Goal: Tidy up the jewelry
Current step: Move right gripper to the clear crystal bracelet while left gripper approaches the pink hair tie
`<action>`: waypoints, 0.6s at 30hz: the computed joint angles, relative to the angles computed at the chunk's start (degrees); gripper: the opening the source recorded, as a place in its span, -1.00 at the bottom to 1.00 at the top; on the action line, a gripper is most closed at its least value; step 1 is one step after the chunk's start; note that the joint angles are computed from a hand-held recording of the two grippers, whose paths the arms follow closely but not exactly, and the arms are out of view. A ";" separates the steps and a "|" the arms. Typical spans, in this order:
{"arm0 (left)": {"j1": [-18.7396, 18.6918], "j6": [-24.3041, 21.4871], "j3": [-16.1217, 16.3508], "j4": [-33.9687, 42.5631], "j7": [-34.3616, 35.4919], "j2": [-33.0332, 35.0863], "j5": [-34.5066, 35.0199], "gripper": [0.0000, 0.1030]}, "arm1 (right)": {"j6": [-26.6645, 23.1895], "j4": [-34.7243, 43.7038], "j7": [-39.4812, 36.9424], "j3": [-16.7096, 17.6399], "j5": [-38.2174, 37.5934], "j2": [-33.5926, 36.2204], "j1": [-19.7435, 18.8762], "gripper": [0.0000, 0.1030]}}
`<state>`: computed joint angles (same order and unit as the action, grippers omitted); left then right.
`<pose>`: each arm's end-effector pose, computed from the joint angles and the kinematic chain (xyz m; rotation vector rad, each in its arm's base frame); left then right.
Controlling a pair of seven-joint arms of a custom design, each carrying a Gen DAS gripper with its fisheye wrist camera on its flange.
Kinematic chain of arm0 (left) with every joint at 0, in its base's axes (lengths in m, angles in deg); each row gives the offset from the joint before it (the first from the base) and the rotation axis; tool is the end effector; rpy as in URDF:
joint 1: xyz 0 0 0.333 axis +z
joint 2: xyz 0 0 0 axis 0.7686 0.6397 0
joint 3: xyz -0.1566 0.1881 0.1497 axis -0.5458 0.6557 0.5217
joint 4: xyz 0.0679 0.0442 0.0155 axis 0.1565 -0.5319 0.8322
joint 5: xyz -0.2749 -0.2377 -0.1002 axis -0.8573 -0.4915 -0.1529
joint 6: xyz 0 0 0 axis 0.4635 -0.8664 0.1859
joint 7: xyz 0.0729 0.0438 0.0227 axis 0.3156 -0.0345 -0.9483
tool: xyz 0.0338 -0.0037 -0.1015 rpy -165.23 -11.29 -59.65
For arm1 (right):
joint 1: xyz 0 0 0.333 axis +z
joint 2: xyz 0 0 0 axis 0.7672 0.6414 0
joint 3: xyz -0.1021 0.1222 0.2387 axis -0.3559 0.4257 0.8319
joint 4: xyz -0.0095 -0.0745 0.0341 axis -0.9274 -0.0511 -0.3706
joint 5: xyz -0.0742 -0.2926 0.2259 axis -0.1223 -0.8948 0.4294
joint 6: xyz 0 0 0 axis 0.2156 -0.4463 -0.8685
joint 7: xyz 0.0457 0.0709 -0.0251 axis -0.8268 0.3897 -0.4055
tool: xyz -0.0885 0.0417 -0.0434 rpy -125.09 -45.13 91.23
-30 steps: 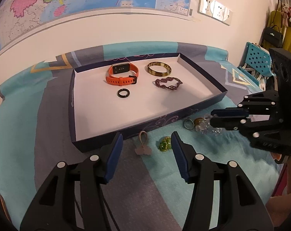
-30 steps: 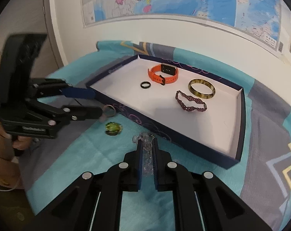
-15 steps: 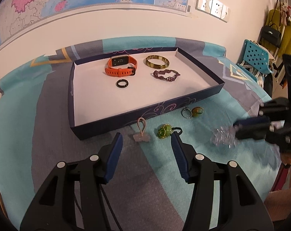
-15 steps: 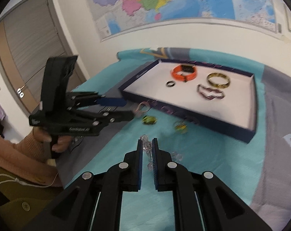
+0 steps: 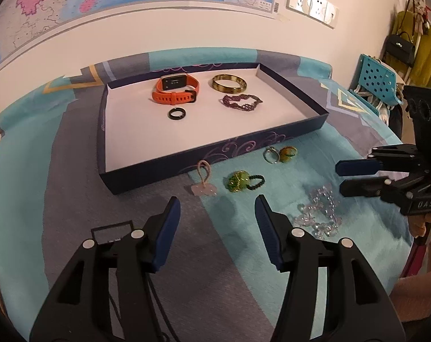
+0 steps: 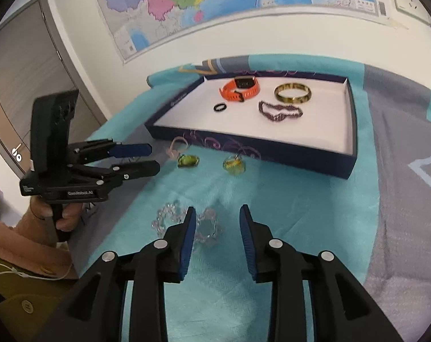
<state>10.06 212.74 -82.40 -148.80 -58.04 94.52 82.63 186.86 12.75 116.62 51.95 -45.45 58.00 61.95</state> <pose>0.5484 -0.5002 0.5016 -1.8394 1.7943 -0.7847 0.6408 0.2600 0.5216 -2.2380 0.8393 0.0976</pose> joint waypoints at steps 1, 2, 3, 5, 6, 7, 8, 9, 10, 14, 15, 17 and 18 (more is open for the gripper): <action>-0.04 -0.06 -0.01 0.07 0.09 0.06 0.01 0.06 | 0.14 -0.29 -0.30 0.08 -0.03 -0.03 0.08 -0.27; -0.11 -0.21 0.00 0.28 0.18 0.22 0.02 0.06 | 0.40 -0.44 -0.45 0.10 -0.37 -0.02 0.35 -0.21; -0.13 -0.33 0.01 0.33 0.16 0.27 -0.04 0.06 | 1.00 -0.62 -0.50 -0.04 -1.42 -0.02 0.94 -0.21; -0.12 -0.55 -0.01 0.56 0.19 0.43 -0.23 0.06 | 1.77 -0.47 -0.10 -0.25 -3.43 0.39 1.99 -0.21; -0.16 -0.73 0.02 0.76 0.28 0.54 -0.26 0.06 | 1.68 -0.12 0.18 -0.31 -4.40 0.77 2.37 -0.23; -0.25 -1.02 0.09 1.07 0.37 0.70 -0.22 0.06 | 2.16 -0.29 0.36 -0.37 -5.08 0.76 2.64 -0.25; -0.31 -1.18 0.15 1.19 0.39 0.76 -0.17 0.06 | 2.74 -0.47 0.39 -0.33 -5.53 0.67 2.83 -0.35; -0.31 -1.32 0.19 1.29 0.42 0.81 -0.18 0.06 | 2.98 -0.44 0.22 -0.28 -5.92 0.69 2.88 -0.41; -0.25 -1.32 0.19 1.34 0.43 0.86 -0.26 0.06 | 3.12 -0.44 0.39 -0.24 -6.03 0.75 2.86 -0.46; -0.18 -1.93 0.30 2.26 0.66 1.41 -0.48 0.05 | 3.42 -0.32 1.06 -0.10 -5.90 0.99 2.52 -0.52; -0.12 -2.05 0.35 2.49 0.74 1.58 -0.57 0.05 | 3.46 -0.44 1.05 -0.05 -5.81 0.91 2.40 -0.52; 0.10 -2.67 0.36 3.68 1.04 2.40 -1.18 0.02 | 3.55 -0.63 1.09 0.02 -5.66 0.78 2.24 -0.53; 0.24 -2.94 0.36 4.10 1.14 2.70 -1.57 -0.01 | 3.56 -0.66 1.16 0.03 -5.58 0.75 2.19 -0.54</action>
